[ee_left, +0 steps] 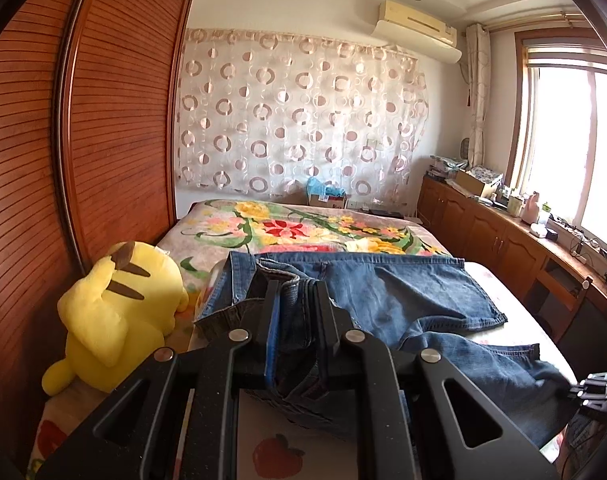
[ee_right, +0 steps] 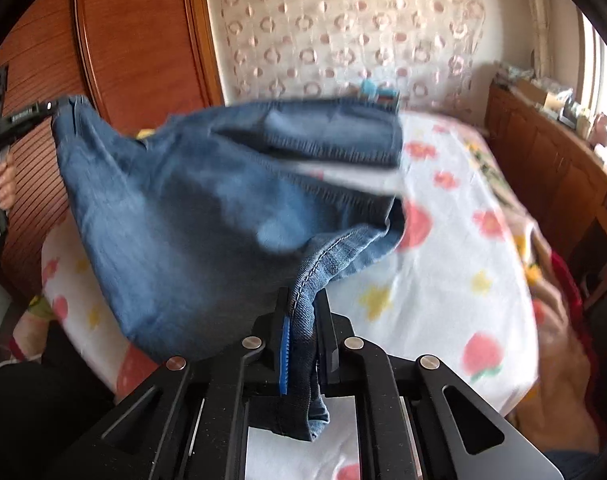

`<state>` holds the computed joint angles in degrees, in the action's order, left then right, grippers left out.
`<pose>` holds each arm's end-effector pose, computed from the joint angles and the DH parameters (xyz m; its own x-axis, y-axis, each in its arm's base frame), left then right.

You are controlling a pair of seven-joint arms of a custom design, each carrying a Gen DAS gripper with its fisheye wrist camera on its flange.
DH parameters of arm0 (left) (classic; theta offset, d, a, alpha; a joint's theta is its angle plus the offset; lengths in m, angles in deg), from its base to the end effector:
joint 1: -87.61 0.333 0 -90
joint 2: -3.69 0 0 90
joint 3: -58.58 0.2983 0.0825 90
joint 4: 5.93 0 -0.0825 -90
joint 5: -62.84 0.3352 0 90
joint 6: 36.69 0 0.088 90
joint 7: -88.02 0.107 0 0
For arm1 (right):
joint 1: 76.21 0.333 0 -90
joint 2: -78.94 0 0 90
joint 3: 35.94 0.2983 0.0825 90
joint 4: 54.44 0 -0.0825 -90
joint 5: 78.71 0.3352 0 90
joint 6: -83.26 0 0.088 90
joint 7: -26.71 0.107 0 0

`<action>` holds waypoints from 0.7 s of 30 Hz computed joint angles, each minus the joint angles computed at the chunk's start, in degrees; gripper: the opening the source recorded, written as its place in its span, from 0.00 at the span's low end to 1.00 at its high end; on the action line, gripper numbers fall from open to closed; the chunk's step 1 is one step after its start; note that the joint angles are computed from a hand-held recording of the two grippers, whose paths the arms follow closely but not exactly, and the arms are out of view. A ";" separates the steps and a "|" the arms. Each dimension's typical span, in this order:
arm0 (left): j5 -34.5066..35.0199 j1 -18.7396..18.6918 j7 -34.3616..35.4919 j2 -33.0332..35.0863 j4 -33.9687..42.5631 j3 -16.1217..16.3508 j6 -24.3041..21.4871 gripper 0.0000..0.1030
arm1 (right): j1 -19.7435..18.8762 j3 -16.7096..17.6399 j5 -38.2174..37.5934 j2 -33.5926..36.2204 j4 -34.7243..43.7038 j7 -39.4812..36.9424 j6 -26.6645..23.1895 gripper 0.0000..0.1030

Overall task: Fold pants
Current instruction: 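Lift the jeans with both grippers, holding waistband and hem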

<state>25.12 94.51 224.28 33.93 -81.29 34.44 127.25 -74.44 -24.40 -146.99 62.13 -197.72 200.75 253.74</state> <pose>0.6909 -0.0906 0.5612 -0.4549 -0.8817 0.1252 -0.4030 0.0784 -0.9119 0.3974 0.1635 0.4524 -0.0721 -0.9956 -0.0598 -0.6258 0.0918 -0.7745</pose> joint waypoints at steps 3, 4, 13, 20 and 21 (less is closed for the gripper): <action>-0.08 -0.06 0.21 0.09 0.26 -0.23 0.49 0.16 | -0.88 0.69 -3.19 -1.79 1.03 1.89 -1.36 0.09; 0.20 -0.24 0.00 0.31 0.71 -0.07 0.47 0.16 | -1.00 0.63 -4.03 -2.09 1.47 2.24 -1.63 0.09; 8.39 -3.91 -6.80 6.56 9.63 3.41 -0.24 0.16 | 0.09 -1.91 -11.85 1.49 8.56 5.17 -4.50 0.09; 16.45 -6.61 -14.61 14.85 22.13 5.90 -4.83 0.16 | 3.23 -5.93 -13.76 7.46 13.05 5.70 -4.67 0.09; 17.34 -6.92 -15.60 15.86 23.87 6.10 -5.78 0.16 | 3.69 -6.18 -13.14 8.02 13.23 5.79 -4.82 0.09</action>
